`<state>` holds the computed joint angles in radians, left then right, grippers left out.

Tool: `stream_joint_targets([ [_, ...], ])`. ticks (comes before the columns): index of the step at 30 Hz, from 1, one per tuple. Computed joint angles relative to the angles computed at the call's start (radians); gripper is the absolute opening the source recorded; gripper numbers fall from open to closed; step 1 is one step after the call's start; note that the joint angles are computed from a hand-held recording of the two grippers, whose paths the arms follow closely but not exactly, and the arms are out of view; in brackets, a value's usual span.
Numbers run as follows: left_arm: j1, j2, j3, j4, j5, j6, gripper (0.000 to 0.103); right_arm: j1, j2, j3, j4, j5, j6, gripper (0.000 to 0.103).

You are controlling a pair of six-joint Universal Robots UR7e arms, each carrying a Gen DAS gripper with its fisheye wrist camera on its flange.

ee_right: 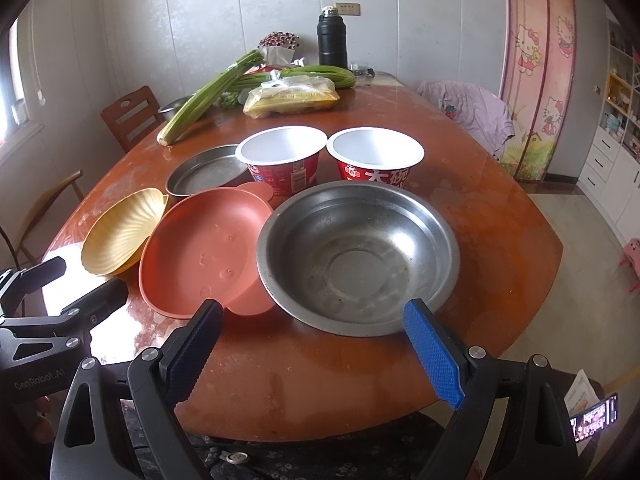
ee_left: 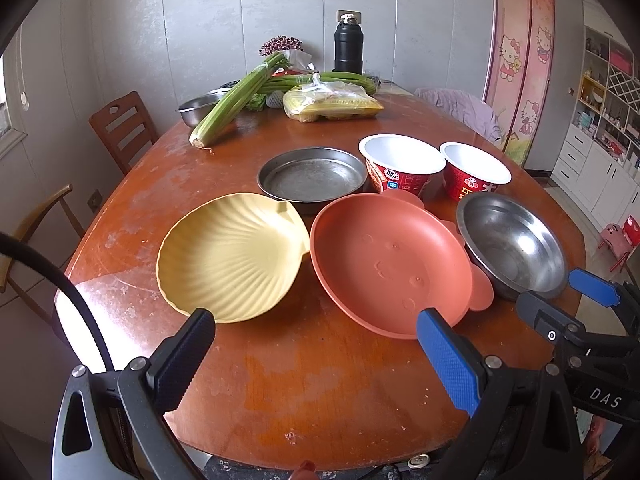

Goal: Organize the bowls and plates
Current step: 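Move both tools toward the yellow shell-shaped plate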

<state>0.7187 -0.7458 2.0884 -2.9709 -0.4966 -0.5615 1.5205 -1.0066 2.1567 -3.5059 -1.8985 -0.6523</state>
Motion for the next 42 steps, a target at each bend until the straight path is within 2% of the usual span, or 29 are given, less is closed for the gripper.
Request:
stream_joint_targets([
  [27,0.008,0.0,-0.007,-0.011,-0.007,0.021,0.102,0.011,0.007,-0.012,0.002,-0.013,-0.013,0.092],
  [32,0.02,-0.036,0.015,-0.038,0.001,0.026,0.102,0.035,0.013,-0.035,0.03,-0.007,-0.029,0.092],
  [38,0.048,-0.123,0.056,0.026,0.061,-0.057,0.102,0.088,0.038,-0.089,0.098,0.009,-0.046,0.092],
  [42,0.084,-0.189,0.077,0.08,0.073,-0.112,0.102,0.132,0.078,-0.146,0.156,0.014,-0.069,0.092],
])
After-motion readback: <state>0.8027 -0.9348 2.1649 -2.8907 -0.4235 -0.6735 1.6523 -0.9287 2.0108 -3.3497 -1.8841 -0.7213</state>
